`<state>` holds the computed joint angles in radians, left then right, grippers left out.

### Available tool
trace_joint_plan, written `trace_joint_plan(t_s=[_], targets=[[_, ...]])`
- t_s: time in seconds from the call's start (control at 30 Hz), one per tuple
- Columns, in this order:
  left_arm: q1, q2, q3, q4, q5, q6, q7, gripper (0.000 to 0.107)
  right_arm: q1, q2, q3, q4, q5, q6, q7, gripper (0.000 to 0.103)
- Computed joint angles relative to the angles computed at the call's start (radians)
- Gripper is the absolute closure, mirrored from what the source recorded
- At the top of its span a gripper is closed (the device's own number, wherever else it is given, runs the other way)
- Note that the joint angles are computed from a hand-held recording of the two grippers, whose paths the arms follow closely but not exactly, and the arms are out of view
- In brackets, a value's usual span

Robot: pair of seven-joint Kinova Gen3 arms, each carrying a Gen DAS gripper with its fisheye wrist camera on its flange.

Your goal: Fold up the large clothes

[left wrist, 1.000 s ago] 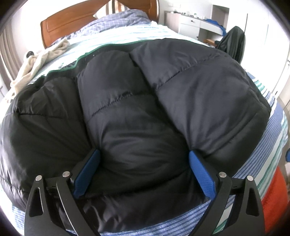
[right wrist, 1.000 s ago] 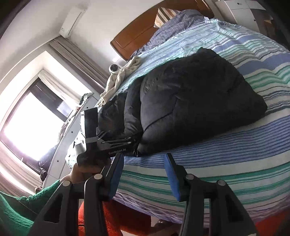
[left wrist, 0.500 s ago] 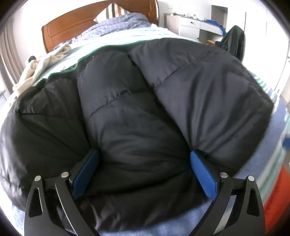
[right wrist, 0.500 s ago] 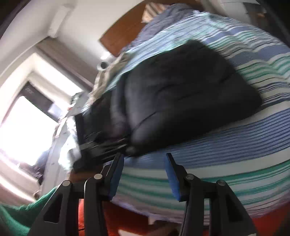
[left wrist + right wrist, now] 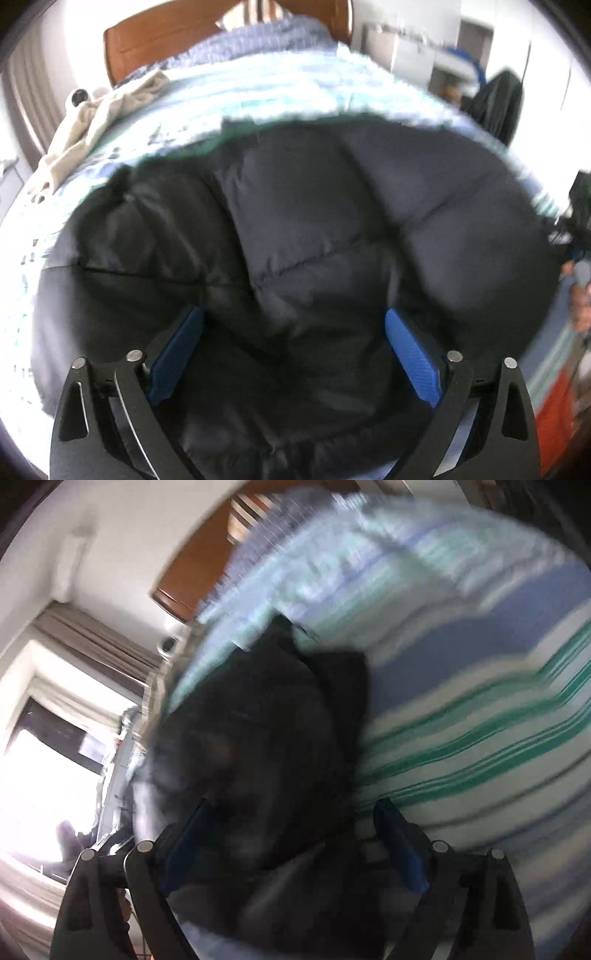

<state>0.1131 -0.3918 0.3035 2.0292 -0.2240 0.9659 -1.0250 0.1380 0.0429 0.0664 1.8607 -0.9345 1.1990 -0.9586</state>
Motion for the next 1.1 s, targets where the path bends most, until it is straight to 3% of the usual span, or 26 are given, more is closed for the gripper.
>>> trace_joint_plan(t_s=[0.07,0.1,0.13,0.23,0.3,0.4,0.5,0.57,0.67,0.77,0.87,0.97,1.1], targets=[[-0.014,0.001,0.043,0.045,-0.046,-0.047,0.018,0.005,0.055,0.019,-0.041,0.017,-0.061,0.027,0.042,0.018],[-0.009,0.001,0.036,0.051,-0.045,-0.054,0.022,0.005,0.08,0.037,-0.052,0.023,-0.102,0.065,0.042,0.057],[-0.006,-0.001,0.022,0.055,-0.032,-0.062,0.022,0.005,0.098,0.052,-0.045,0.023,-0.131,0.098,0.027,0.07],[0.002,-0.005,0.009,0.057,-0.021,-0.062,0.006,0.005,0.054,0.008,0.022,0.041,-0.16,0.11,-0.004,0.081],[0.021,0.002,-0.003,0.028,-0.021,-0.015,-0.003,0.005,0.048,-0.068,0.012,0.048,-0.159,0.078,-0.038,0.082],[0.025,-0.02,-0.095,-0.082,0.078,0.107,-0.102,0.023,0.066,-0.206,-0.063,0.016,-0.163,0.041,-0.064,0.082],[0.012,-0.097,-0.192,-0.221,0.193,0.171,-0.223,0.022,0.083,-0.305,-0.19,-0.063,-0.116,-0.013,-0.099,0.082],[0.057,-0.115,-0.272,-0.313,0.268,0.184,-0.305,0.014,0.059,-0.362,-0.283,-0.127,-0.035,-0.078,-0.137,0.082],[0.156,-0.079,-0.353,-0.452,0.341,0.232,-0.427,0.009,0.012,-0.416,-0.422,-0.192,0.087,-0.181,-0.185,0.082],[0.236,0.013,-0.43,-0.586,0.403,0.353,-0.517,0.009,-0.047,-0.446,-0.551,-0.216,0.21,-0.271,-0.243,0.082],[0.214,0.102,-0.411,-0.7,0.371,0.473,-0.53,0.009,-0.071,-0.463,-0.671,-0.219,0.332,-0.338,-0.297,0.082],[0.134,0.168,-0.302,-0.756,0.285,0.556,-0.502,0.009,-0.058,-0.503,-0.784,-0.219,0.454,-0.386,-0.293,0.082],[0.046,0.221,-0.131,-0.758,0.123,0.59,-0.455,0.009,-0.114,-0.517,-0.855,-0.197,0.616,-0.443,-0.346,0.082]])
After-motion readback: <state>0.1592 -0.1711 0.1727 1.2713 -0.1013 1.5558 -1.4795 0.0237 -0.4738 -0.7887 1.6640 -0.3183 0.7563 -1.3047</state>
